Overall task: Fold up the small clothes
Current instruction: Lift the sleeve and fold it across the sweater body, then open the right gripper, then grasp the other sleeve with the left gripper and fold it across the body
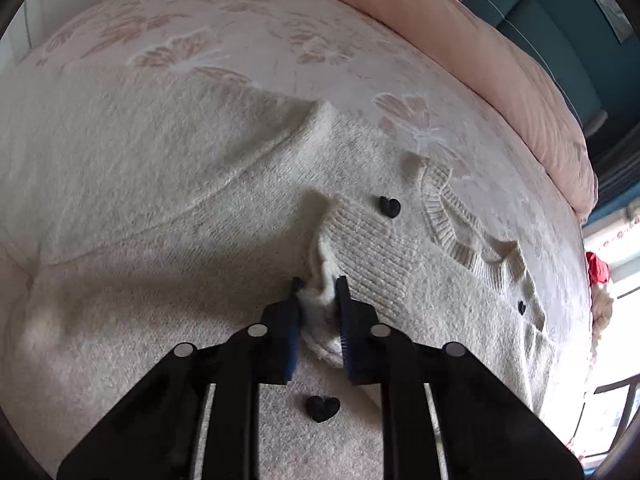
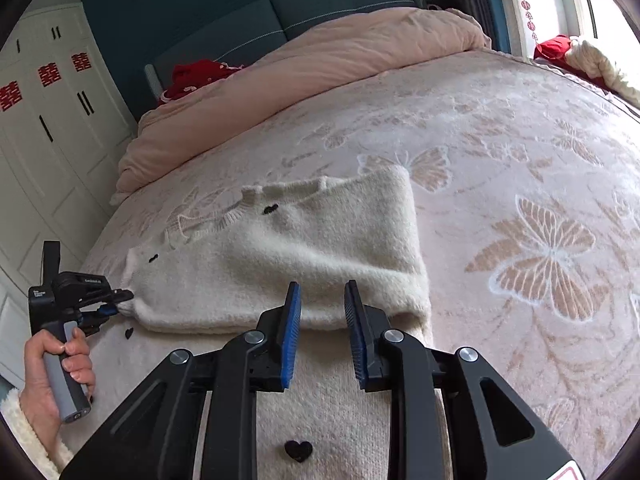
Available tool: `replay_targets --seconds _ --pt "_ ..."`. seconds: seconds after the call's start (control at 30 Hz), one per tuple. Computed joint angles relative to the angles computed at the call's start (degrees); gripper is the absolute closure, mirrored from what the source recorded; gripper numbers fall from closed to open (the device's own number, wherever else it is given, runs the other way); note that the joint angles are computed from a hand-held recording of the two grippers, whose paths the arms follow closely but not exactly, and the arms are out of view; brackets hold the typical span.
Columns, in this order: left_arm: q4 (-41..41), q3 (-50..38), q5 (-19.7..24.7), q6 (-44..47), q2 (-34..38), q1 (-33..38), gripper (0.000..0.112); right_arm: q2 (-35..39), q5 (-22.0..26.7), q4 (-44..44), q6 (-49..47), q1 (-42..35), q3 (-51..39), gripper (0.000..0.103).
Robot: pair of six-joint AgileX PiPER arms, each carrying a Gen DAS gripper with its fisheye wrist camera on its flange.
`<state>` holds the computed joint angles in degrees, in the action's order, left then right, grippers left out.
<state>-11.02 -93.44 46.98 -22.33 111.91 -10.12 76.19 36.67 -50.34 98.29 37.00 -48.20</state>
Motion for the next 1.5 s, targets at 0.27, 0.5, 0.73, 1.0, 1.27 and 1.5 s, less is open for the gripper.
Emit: replay_targets --seconds 0.27,0.5,0.73,1.0,1.27,1.5 --pt "4.6 3.7 -2.1 0.2 -2.3 0.4 0.099 6.8 -4.0 8.3 -8.0 -7.0 -1.0 0.081" --pt "-3.0 11.5 -6.0 11.7 -7.8 4.9 0.093 9.3 8.6 7.3 -7.5 -1.1 -6.8 0.063" --pt "-9.9 22.0 -10.1 30.9 -18.9 27.0 0.044 9.2 15.4 3.5 3.7 16.0 -7.6 0.057" --pt "-6.1 -4.9 -0.8 29.0 1.3 49.3 0.034 19.4 17.9 3.4 5.7 22.1 -12.3 0.045" --pt "-3.2 -23.5 5.3 17.6 13.8 50.0 0.100 23.1 21.0 2.6 5.1 23.2 -14.5 0.037" --pt "-17.0 -6.5 -2.6 32.7 -8.3 37.8 0.101 22.1 18.3 -0.1 9.3 23.2 -11.8 0.035"
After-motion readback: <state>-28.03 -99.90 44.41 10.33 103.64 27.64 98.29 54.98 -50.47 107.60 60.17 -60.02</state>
